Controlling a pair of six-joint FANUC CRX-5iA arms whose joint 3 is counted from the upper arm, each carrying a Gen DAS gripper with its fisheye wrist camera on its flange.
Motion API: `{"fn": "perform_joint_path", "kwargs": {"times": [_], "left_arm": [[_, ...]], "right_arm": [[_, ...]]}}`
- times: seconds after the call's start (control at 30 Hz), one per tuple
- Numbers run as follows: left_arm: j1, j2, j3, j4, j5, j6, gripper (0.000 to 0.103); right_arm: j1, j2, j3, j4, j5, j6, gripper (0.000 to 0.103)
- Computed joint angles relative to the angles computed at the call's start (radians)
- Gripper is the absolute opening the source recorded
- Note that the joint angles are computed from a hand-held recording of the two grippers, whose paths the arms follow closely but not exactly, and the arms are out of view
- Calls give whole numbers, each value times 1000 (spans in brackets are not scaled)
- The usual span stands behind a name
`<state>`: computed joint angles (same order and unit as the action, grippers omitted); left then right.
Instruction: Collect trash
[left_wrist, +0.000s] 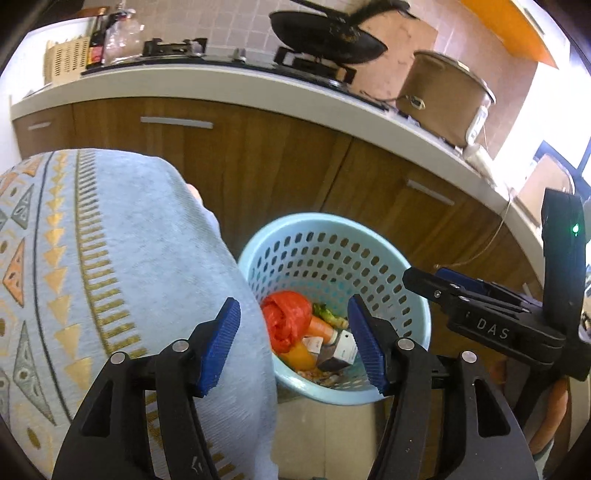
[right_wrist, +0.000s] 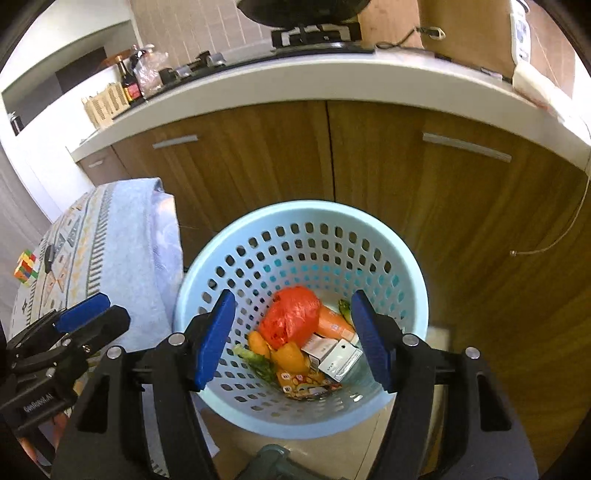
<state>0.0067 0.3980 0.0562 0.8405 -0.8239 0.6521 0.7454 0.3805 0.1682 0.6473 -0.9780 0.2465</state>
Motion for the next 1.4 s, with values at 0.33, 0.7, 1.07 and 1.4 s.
{"fn": "perform_joint_path", "kwargs": {"times": [0.33,0.7,1.07,1.4], "left_arm": [[33,-205,-231,170,255,-155,85],[85,-356,-370,148,575,-106,86],[175,-440,-405,-20,539,41,86],[177,-455,-456,68,569,-32,86]], "right_arm": [[62,18,35,173,0,-30,61],[141,66,95,366,-8,-52,61],[187,154,220,371,-20,8,61],[215,187,255,397,-56,28,61]]}}
